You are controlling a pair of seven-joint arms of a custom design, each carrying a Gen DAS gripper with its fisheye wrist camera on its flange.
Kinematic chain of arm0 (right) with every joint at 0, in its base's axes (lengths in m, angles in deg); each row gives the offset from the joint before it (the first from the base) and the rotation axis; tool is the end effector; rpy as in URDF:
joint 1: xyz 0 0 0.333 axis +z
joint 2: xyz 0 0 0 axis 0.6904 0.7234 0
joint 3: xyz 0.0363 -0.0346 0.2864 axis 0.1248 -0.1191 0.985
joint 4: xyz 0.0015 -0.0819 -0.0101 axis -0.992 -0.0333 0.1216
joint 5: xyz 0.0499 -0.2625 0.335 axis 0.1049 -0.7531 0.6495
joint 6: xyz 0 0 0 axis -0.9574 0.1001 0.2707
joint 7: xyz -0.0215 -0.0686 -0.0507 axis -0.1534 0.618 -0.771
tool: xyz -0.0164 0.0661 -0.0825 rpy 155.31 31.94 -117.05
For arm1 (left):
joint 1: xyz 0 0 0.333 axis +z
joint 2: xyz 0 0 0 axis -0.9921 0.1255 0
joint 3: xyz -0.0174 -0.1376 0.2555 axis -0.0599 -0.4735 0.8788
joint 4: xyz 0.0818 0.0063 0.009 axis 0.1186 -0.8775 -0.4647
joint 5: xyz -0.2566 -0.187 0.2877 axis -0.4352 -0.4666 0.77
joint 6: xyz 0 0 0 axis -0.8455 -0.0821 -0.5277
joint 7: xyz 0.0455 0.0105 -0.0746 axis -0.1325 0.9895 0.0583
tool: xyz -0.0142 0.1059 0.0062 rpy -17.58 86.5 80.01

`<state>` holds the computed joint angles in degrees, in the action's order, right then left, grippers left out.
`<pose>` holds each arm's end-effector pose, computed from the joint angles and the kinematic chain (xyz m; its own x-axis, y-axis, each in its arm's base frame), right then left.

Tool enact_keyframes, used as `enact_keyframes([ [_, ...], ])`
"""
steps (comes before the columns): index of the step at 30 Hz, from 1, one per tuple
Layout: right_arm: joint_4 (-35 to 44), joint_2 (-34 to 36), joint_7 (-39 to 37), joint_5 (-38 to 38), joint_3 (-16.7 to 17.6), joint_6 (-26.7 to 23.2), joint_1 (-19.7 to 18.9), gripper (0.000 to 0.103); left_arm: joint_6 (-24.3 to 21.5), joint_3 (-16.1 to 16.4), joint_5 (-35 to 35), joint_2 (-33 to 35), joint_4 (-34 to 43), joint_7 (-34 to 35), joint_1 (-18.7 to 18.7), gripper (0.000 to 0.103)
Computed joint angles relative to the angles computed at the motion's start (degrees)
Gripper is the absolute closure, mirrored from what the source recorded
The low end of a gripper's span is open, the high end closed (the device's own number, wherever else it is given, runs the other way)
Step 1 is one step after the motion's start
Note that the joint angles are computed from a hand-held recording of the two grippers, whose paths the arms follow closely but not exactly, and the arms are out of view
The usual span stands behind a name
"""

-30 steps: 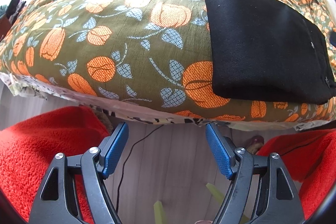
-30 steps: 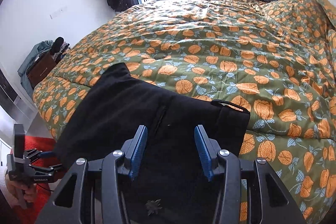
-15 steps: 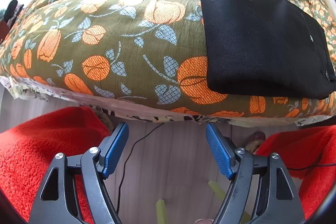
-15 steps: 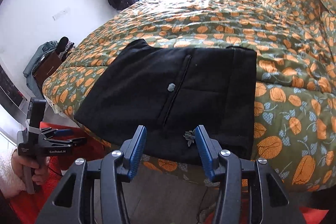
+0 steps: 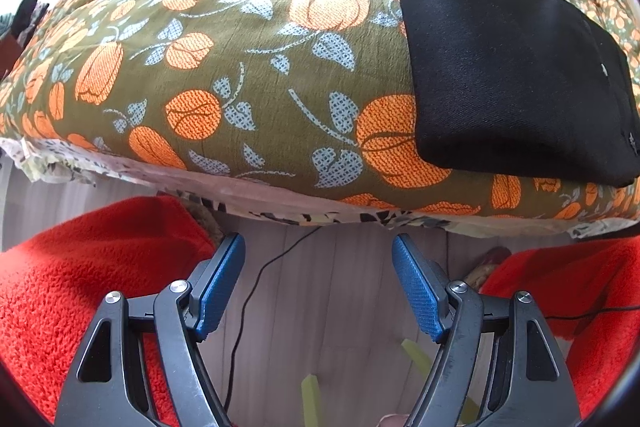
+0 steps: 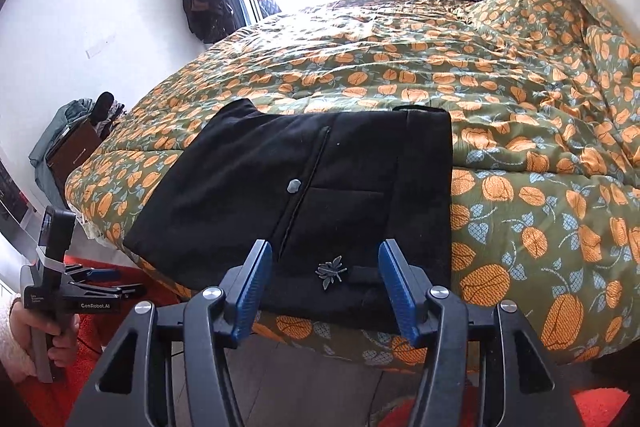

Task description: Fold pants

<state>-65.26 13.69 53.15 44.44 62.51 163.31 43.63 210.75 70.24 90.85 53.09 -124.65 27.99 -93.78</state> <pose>0.6772 0.1537 0.3331 0.2580 -0.9420 -0.2146 -0.7241 -0.0414 -0.6884 0.6643 -0.2054 0.2992 0.0874 -0.9961 0.0125 -0.9532 -0.0872 -0.2896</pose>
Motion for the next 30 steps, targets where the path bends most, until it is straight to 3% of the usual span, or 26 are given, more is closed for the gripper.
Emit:
enact_keyframes([
  [15, -1.54, -0.75, 1.28, -4.44, 0.11, 3.39, 0.29, 0.047, -0.78, 0.12, -0.20, 0.76, 0.61, -0.06, 0.06, 0.025],
  [30, -1.78, -0.72, 4.26, -8.29, 0.56, 3.65, -0.62, 0.047, -0.97, 0.11, -0.50, 0.94, 0.71, 0.20, 0.29, 0.025],
])
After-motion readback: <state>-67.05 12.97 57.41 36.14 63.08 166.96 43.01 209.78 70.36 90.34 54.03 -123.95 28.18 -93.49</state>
